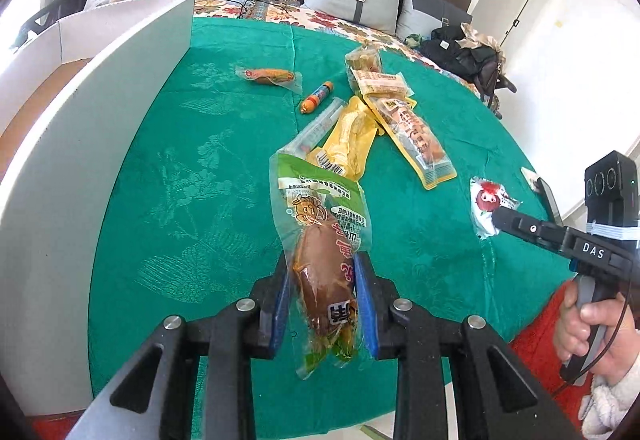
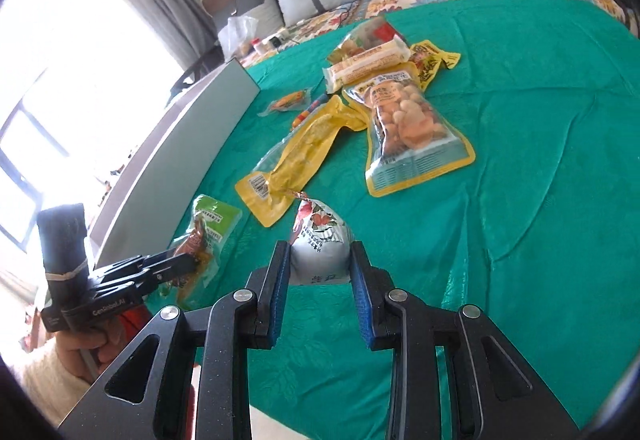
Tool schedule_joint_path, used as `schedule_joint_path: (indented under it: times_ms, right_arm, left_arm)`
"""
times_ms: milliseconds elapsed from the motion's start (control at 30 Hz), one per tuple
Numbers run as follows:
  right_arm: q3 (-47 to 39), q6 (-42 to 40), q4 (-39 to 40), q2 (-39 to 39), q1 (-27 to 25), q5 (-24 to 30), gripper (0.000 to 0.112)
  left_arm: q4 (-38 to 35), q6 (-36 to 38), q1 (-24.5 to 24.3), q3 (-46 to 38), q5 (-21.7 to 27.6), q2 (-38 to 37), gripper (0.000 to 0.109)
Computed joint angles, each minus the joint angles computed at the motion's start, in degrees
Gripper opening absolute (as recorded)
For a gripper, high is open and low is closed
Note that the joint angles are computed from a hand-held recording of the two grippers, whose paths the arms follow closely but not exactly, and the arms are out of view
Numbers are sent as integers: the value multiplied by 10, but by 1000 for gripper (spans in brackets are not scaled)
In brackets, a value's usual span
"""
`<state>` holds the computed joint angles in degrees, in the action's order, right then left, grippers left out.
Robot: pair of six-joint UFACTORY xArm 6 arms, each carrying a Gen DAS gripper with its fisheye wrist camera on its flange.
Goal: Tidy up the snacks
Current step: 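Carry both packets into the white cardboard box and open both grippers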
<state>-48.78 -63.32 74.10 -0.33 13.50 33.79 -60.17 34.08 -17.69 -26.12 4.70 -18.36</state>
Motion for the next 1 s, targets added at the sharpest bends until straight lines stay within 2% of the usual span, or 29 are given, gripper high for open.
schedule_joint_path:
  times_ms: [100,200,267,367,433,500,600,667,700,733,767,800,833,900,933,1000]
  right_arm:
    - [-17,22,-2,4,7,7,31]
    - [-26,48,-2,-7,15,32,31]
    - [-54,72,8,0,33,58,31]
    - [-119,88,21,16,88,88,31]
    - [-177,100,20,38,136,100,31]
    - [-240,118,12,70,179,112,31]
    - [-321,141,-15,122,239,102,31]
    - [-361,161,-33,154,267,93,31]
    - [-379,175,-46,171,278,90,32]
    - [-397,200,-80,188,286,89,37]
    - [-418,237,-132,206,296,85,46]
    - [-426,266,-174,216,304,79,69]
    - [-424,278,-196,217,304,68,71]
    - [-393,254,-188,200,299,48,71]
    - [-370,238,-188,183,291,40,71]
    - [-317,206,-193,149,275,10,71]
  left_arm:
    - [-20,3,17,10,14,-49,29]
    - [33,-55,61,27,34,-114,29]
    - [78,-91,112,36,57,-161,29]
    - [179,-153,208,37,92,-204,29]
    - [286,-218,273,34,100,-211,29]
    - [354,-248,329,29,108,-209,29]
    - [437,-278,388,34,113,-209,29]
    - [477,-291,410,45,109,-214,29]
    - [516,-319,420,49,105,-212,30]
    - [568,-359,432,54,101,-210,31]
    - [595,-380,446,61,104,-213,49]
    - [603,-390,453,57,111,-203,66]
    - [599,-393,461,63,106,-201,86]
    - [582,-394,465,84,75,-209,88]
    - [596,-408,465,87,71,-207,88]
    - [671,-480,461,90,70,-205,88]
